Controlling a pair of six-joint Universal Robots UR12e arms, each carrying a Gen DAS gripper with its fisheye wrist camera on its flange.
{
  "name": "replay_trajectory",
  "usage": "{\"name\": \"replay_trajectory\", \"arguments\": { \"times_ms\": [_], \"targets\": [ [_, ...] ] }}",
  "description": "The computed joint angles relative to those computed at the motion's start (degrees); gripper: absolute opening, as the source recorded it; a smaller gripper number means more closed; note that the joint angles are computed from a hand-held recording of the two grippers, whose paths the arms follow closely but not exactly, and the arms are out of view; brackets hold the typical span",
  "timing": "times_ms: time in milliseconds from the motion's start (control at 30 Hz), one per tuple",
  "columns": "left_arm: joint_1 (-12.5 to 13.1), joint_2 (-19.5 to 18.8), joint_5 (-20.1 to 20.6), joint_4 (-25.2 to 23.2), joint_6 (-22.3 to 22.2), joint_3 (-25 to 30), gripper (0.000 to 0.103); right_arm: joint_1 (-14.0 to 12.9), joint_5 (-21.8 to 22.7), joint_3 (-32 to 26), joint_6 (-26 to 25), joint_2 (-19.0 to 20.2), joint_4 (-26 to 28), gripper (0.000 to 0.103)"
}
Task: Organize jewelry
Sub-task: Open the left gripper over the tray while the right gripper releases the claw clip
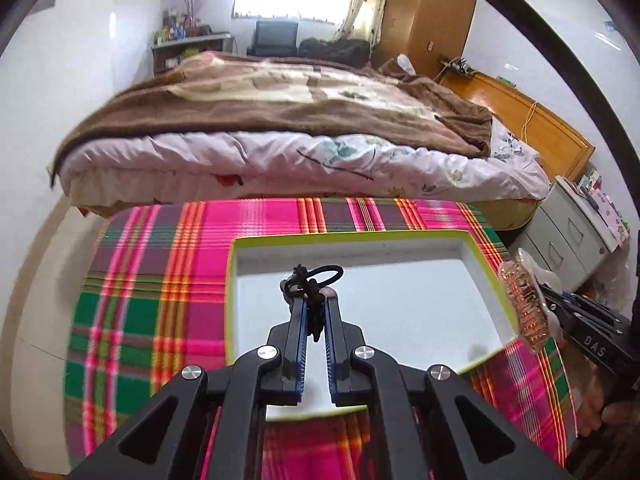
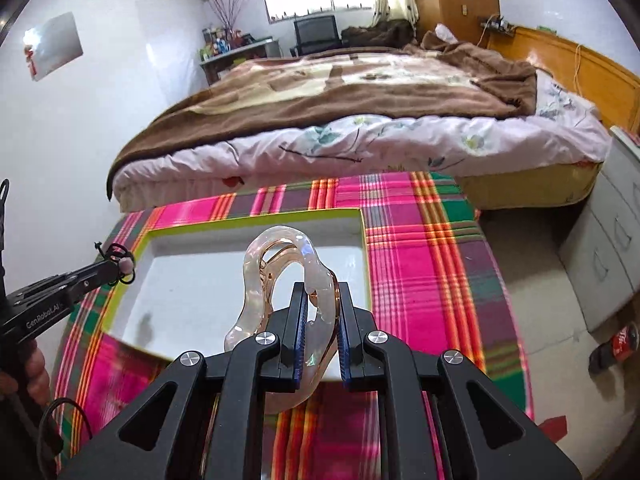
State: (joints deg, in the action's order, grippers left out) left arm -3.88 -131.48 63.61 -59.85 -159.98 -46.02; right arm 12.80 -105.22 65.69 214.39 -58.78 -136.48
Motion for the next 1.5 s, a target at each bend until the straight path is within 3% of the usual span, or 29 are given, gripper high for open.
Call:
{"name": "replay_trajectory", "arguments": {
  "times_ms": [400,733,1000,1067,1300,1367,1500],
  "targets": [
    [-1.54,-6.06,2.82,-5.60,0.20,7.82,0.008,-1.09,0.57,-5.33,-1.26,4.20,4.82,0.014],
    [-1.74,-6.68,4.43,-6.22,0.33,8.24,0.008,-1.24,-0.21,-6.79,-1.46,5.38,7.24,0.014],
    [-1.84,-6.67,5.43,-6.84,0.64,8.04,0.024,-1.29,-0.35,-7.06,-2.04,5.70,7.44,0.016],
    [-1.88,-6.59,5.59,-6.72,0.58,7.86,0.038,-1.25,-0.57,-7.20,-1.98,5.77,7.63,0.016],
    [-1.90,-6.53,5.82,-7.00,0.29,7.90,0.045,-1.15,-0.90,-7.19,-1.57,5.75,7.25,0.018],
    [-1.87,-6.43,5.96,-6.65,-0.07,7.73,0.055,-1.12,-0.89,-6.88,-1.55,5.55,6.41,0.024],
    [-1.64,-5.52,5.28,-5.61,-0.36,6.46,0.058,-1.05,-0.82,-6.01,-1.37,4.95,4.95,0.031]
  ]
}}
